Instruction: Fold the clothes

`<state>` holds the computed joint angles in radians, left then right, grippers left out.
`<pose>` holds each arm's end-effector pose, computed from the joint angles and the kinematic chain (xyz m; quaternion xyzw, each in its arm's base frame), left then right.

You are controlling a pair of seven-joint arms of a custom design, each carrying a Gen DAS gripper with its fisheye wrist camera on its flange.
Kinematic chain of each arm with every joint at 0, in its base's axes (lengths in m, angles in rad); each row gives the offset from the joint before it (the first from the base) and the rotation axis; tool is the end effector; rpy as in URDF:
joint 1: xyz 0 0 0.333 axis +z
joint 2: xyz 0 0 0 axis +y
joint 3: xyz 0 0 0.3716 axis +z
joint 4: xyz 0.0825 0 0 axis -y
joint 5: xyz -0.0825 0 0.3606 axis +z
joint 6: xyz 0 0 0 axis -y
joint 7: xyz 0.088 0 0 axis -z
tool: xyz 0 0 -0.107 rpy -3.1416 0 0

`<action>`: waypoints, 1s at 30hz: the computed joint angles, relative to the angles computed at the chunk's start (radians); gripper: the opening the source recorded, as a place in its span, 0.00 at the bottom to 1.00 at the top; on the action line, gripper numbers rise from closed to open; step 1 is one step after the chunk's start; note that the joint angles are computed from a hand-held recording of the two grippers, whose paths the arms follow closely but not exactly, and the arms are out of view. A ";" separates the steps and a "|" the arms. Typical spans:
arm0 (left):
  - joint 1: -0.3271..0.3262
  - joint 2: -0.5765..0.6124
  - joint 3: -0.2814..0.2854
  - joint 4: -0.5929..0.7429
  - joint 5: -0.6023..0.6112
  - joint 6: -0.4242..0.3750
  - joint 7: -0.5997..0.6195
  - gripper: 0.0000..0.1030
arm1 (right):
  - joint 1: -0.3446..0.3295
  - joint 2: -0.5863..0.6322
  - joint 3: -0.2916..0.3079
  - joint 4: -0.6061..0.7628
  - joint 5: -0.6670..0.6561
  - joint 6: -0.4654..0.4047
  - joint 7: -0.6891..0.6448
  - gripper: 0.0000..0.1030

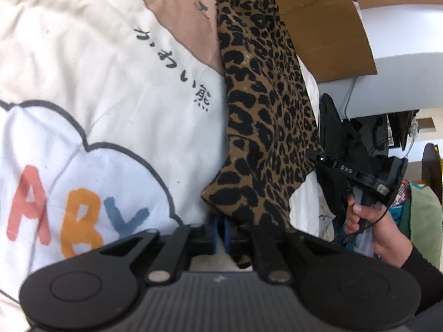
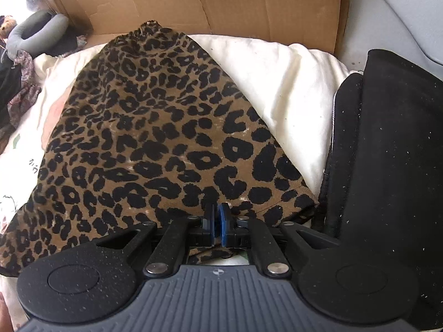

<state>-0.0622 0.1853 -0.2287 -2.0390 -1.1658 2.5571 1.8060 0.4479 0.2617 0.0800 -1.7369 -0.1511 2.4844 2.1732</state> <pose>0.5790 -0.1520 0.4522 0.7580 -0.5031 0.3666 0.1947 0.5779 0.3306 0.5430 -0.6904 0.6805 -0.1008 0.2240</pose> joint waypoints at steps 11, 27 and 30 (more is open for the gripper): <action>-0.022 0.059 -0.024 0.055 -0.168 0.082 0.059 0.48 | 0.004 0.004 -0.003 -0.007 -0.009 0.008 0.007 0.09; -0.028 0.021 -0.013 0.021 0.271 0.140 -0.337 0.04 | 0.003 0.010 -0.003 -0.006 -0.014 0.014 -0.034 0.09; -0.018 0.006 -0.018 0.009 0.278 0.134 -0.336 0.03 | 0.003 0.009 -0.003 -0.008 -0.014 0.017 -0.031 0.09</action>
<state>-0.0807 0.1913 -0.2464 -2.0304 -0.8882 2.6907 1.4695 0.4514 0.2711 0.0765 -1.7446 -0.1651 2.5014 2.1420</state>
